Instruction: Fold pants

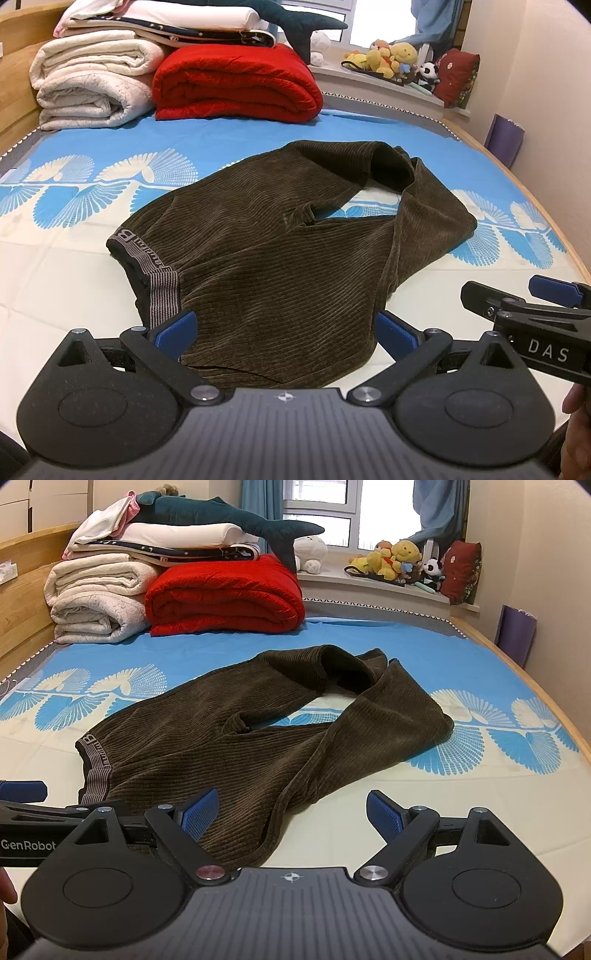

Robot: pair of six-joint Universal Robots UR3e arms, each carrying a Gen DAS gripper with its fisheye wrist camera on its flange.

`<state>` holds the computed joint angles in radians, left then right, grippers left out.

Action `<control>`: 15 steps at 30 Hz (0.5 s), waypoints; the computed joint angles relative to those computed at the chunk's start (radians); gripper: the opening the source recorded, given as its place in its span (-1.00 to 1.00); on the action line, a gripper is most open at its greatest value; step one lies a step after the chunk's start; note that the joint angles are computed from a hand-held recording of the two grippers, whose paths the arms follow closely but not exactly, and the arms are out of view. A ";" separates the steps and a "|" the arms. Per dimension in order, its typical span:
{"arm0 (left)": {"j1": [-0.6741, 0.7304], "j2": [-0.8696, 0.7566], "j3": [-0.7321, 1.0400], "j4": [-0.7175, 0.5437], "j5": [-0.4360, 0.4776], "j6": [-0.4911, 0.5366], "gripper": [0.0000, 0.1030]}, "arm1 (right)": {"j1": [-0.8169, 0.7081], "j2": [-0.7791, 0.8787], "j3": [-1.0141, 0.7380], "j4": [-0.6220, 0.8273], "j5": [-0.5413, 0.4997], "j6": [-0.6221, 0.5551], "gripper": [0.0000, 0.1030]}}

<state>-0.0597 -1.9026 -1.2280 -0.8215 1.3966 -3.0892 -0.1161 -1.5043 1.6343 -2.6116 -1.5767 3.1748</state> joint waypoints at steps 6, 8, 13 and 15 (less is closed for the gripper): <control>0.000 0.000 -0.001 0.002 0.001 0.000 0.99 | 0.002 0.003 -0.002 -0.003 -0.002 0.000 0.71; 0.001 0.000 -0.004 0.004 0.001 0.000 0.99 | 0.002 0.003 -0.002 0.000 -0.001 0.000 0.71; 0.002 0.000 -0.006 0.006 0.002 -0.001 0.99 | 0.008 0.007 0.001 -0.008 -0.006 0.004 0.71; 0.002 0.001 -0.005 0.003 0.001 -0.003 0.99 | 0.010 0.008 -0.001 -0.005 -0.009 0.005 0.71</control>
<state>-0.0572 -1.9018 -1.2333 -0.8184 1.3975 -3.0926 -0.1059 -1.4961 1.6332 -2.6167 -1.5857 3.1797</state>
